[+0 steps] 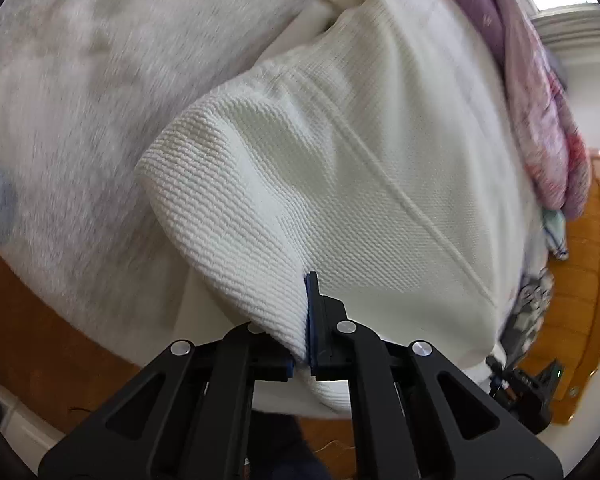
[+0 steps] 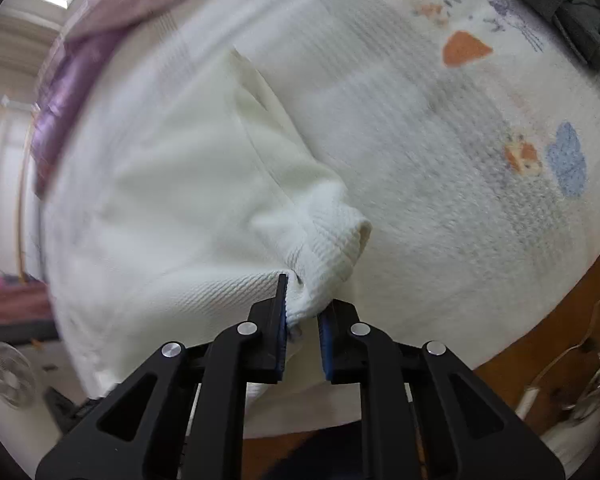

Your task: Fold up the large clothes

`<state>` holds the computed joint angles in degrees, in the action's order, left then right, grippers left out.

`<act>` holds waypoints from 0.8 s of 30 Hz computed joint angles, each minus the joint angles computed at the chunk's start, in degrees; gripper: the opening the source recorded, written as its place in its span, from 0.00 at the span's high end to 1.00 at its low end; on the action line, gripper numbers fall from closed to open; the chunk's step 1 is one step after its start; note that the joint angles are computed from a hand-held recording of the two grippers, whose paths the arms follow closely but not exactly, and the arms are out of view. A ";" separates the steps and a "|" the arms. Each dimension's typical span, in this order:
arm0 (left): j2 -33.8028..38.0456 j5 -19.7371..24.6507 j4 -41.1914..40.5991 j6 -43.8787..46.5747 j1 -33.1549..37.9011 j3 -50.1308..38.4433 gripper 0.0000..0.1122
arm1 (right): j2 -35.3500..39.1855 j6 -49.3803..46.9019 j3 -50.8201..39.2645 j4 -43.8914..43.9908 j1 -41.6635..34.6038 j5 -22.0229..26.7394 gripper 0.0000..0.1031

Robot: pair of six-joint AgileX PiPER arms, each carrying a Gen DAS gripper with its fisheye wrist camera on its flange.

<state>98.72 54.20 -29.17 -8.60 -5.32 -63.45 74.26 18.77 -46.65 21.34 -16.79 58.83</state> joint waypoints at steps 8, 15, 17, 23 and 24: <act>0.82 0.16 -3.52 5.39 5.56 1.60 0.58 | 4.93 9.24 0.40 -5.20 6.65 -0.67 0.71; -4.28 0.86 -5.00 9.46 13.11 4.88 0.35 | -2.97 16.76 -9.45 -9.09 11.94 10.80 0.61; -4.52 0.26 -6.19 10.37 14.22 6.05 0.35 | 0.82 16.28 -15.72 -8.88 17.97 8.72 0.63; -1.53 -1.32 -5.32 11.37 13.41 6.37 0.35 | 27.79 8.89 -43.63 -7.15 30.57 3.75 0.91; -1.16 -1.38 -5.69 12.10 13.49 6.46 0.35 | 33.33 8.97 -49.36 -8.10 31.61 4.81 0.92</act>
